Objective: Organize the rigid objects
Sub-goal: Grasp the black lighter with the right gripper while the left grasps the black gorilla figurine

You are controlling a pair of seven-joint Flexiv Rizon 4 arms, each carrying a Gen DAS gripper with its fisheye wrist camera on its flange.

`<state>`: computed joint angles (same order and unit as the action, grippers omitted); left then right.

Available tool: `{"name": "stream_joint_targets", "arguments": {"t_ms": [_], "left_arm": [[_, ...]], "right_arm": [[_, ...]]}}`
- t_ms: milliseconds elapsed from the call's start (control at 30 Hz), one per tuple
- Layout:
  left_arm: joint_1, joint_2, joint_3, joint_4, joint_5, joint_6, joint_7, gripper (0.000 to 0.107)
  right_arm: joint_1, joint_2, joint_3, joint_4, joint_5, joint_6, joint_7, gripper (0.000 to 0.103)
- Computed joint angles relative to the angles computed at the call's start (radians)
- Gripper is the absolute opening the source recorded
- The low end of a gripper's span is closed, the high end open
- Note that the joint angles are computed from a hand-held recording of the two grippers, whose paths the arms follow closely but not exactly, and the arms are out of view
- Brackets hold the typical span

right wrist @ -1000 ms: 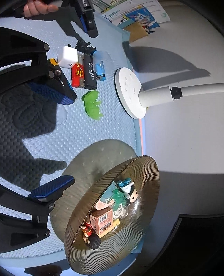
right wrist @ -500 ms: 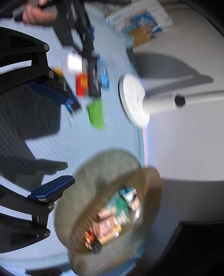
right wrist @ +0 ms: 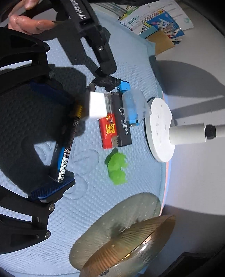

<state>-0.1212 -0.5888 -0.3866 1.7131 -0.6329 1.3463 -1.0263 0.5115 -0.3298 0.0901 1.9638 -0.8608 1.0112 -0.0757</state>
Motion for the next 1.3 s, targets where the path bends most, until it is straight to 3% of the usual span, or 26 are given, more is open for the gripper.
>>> {"name": "stream_joint_targets", "arguments": {"t_ms": [200, 400, 500, 567, 600, 700, 833, 933, 1033, 1100, 1167, 1233, 1300], "left_arm": [[-0.115, -0.01, 0.155, -0.072, 0.172, -0.063, -0.1, 0.085], [-0.147, -0.021, 0.191, -0.113, 0.27, -0.091, -0.153, 0.084], [-0.169, -0.037, 0.213, -0.151, 0.318, -0.124, -0.168, 0.066], [-0.158, -0.037, 0.192, -0.144, 0.327, -0.105, -0.145, 0.056], [-0.137, -0.034, 0.159, -0.133, 0.311, -0.099, -0.117, 0.038], [-0.127, -0.026, 0.143, -0.113, 0.299, -0.082, -0.088, 0.038], [-0.085, 0.007, 0.09, -0.05, 0.244, -0.034, -0.051, 0.038], [-0.043, 0.049, 0.049, 0.026, 0.18, -0.005, -0.031, 0.038], [-0.024, 0.081, 0.028, 0.084, 0.136, 0.025, -0.014, 0.038], [-0.016, 0.096, 0.019, 0.114, 0.11, 0.041, -0.009, 0.038], [-0.017, 0.102, 0.023, 0.124, 0.095, 0.039, -0.016, 0.038], [-0.011, 0.106, 0.013, 0.136, 0.075, 0.045, -0.009, 0.038], [0.001, 0.109, -0.007, 0.15, 0.049, 0.061, 0.005, 0.038]], "right_arm": [[-0.005, 0.021, -0.006, 0.026, -0.036, -0.037, 0.029, 0.084], [-0.067, 0.135, 0.015, 0.172, -0.08, -0.018, 0.124, 0.084], [-0.104, 0.18, 0.028, 0.228, -0.11, 0.017, 0.157, 0.084], [-0.131, 0.206, 0.035, 0.259, -0.123, 0.051, 0.175, 0.084], [-0.144, 0.214, 0.038, 0.271, -0.122, 0.071, 0.182, 0.084], [-0.178, 0.222, 0.041, 0.294, -0.1, 0.154, 0.203, 0.084], [-0.181, 0.22, 0.05, 0.291, -0.088, 0.162, 0.201, 0.084], [-0.167, 0.216, 0.073, 0.282, -0.03, 0.152, 0.113, 0.084], [-0.16, 0.217, 0.091, 0.306, 0.034, 0.271, 0.027, 0.084], [-0.14, 0.226, 0.104, 0.316, 0.071, 0.285, 0.002, 0.084], [-0.129, 0.223, 0.121, 0.326, 0.143, 0.356, -0.058, 0.084], [-0.125, 0.215, 0.173, 0.321, 0.313, 0.413, -0.212, 0.084], [-0.092, 0.234, 0.167, 0.33, 0.314, 0.391, -0.231, 0.084]]}}
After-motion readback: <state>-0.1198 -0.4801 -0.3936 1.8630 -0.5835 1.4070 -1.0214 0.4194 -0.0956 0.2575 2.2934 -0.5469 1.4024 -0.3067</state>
